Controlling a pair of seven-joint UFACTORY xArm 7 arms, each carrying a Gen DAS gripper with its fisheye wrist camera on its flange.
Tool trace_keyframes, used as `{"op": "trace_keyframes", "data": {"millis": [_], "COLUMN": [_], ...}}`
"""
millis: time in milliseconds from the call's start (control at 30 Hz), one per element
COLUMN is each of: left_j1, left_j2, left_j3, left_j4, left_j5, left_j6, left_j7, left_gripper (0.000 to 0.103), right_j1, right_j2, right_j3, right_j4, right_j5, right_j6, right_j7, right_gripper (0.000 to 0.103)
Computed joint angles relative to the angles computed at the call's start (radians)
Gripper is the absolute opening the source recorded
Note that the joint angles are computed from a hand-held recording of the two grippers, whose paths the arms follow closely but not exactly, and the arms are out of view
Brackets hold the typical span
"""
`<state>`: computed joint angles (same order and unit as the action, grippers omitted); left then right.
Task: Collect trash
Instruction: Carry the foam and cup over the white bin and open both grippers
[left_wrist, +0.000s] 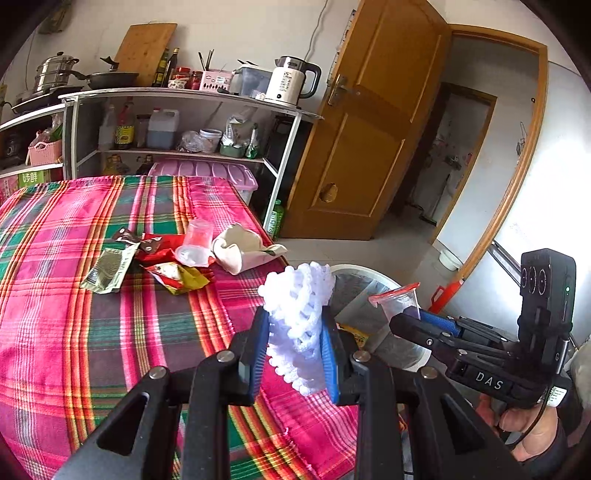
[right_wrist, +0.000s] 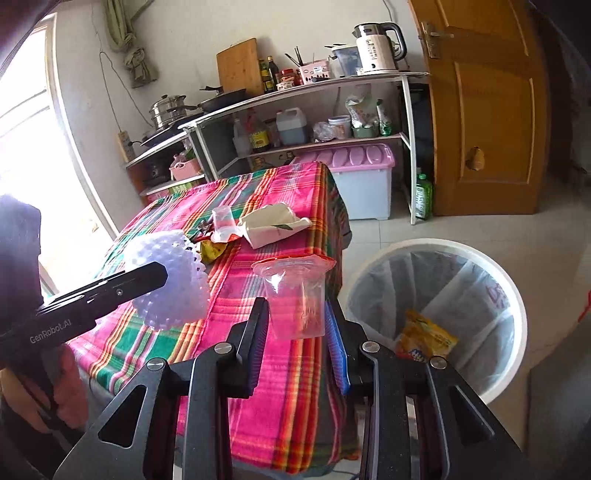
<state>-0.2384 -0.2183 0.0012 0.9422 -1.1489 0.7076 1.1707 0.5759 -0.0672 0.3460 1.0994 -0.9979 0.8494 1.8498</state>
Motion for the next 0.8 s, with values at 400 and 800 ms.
{"op": "trace_keyframes", "data": {"millis": [400,800], "left_j1": [-0.079,-0.117], "left_j2": [0.054,0.156], "left_j3": [-0.077,-0.142], "left_j4": [0.039,0.112], "left_j5": [0.042,0.132], "left_j6": [-0.047,-0.077], "left_j7": [-0.027,-0.115], "left_gripper": [0.028,0.028], "right_j1": [-0.058,-0.135], "right_j2": [-0.143,-0.239], "right_j3": [0.038,0.065], "right_j4": [-0.173,-0.304], "right_j5": [0.081,0.178], "right_j6": [0.037,-0.008], "right_j7": [0.085,0.108], "right_gripper": [0.032,0.032]}}
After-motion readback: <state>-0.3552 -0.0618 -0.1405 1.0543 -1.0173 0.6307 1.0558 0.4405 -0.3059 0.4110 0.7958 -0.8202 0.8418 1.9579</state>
